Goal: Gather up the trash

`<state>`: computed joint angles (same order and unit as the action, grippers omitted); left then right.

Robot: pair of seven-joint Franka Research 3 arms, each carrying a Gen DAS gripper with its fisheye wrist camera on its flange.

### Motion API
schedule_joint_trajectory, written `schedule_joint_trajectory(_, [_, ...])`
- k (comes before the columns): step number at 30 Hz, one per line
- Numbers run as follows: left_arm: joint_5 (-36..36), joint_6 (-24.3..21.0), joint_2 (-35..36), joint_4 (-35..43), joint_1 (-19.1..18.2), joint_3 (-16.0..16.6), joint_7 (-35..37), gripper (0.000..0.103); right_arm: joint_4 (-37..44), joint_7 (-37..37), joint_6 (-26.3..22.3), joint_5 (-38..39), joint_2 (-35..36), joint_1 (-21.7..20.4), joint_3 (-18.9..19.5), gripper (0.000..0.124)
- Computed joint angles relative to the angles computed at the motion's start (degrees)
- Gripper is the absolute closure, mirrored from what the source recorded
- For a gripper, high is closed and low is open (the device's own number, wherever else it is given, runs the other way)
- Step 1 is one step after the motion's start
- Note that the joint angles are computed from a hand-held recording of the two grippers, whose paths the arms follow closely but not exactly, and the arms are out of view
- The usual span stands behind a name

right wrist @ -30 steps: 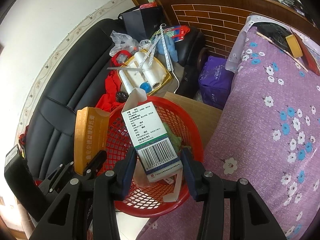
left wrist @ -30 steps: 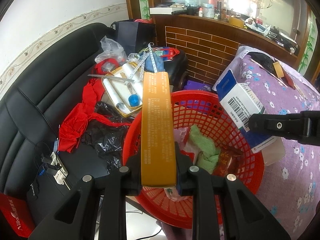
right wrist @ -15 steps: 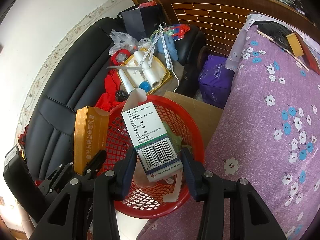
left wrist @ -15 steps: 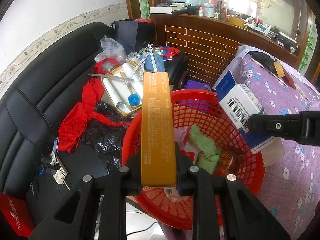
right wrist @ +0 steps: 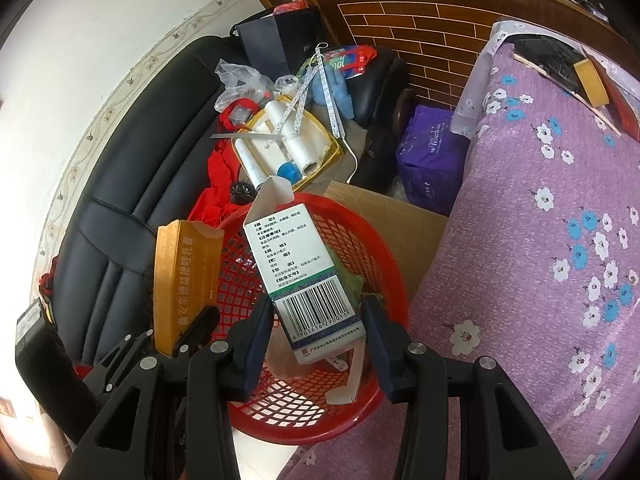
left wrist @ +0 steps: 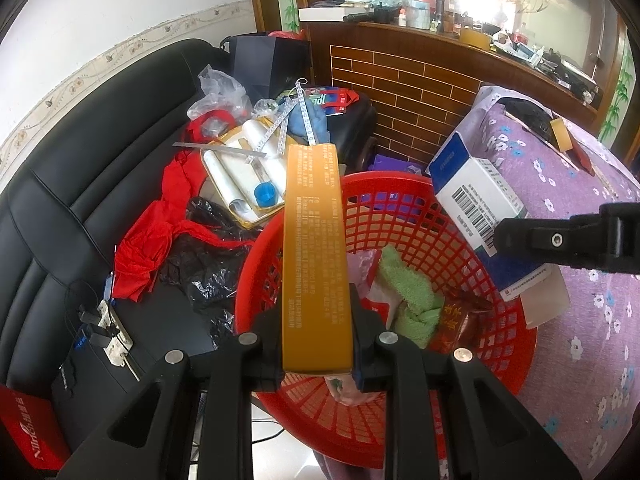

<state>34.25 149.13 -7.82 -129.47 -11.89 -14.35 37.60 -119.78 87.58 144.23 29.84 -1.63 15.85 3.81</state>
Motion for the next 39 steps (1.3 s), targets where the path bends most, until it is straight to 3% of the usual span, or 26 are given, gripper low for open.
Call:
schedule_joint_trajectory(11, [-0.30,0.50,-0.36,-0.36,0.07,0.06,-0.04,0.074,0.16,0.13,-0.20,0.90,0.12,-0.18,-0.10,0.073])
schedule_joint_trajectory(25, [1.58,-0.10,-1.68,-0.94,-0.06,-0.90,-2.18,0.047,-3.18,1.47,0.28,-0.38,-3.72,-0.42,-0.45,0.073])
schedule_joint_trajectory(34, [3.06,-1.66,-2.37,-0.85,-0.38,-1.55,-4.82,0.030,-6.49,4.00,0.75,-3.13,-7.53,-1.11,-0.75,0.063])
schedule_joint_trajectory(39, [3.45,-2.82,-3.04,-1.02,-0.66,-1.81,-6.38,0.028,-8.65,4.92,1.26,-4.48,-9.81,-1.65,-0.99,0.057])
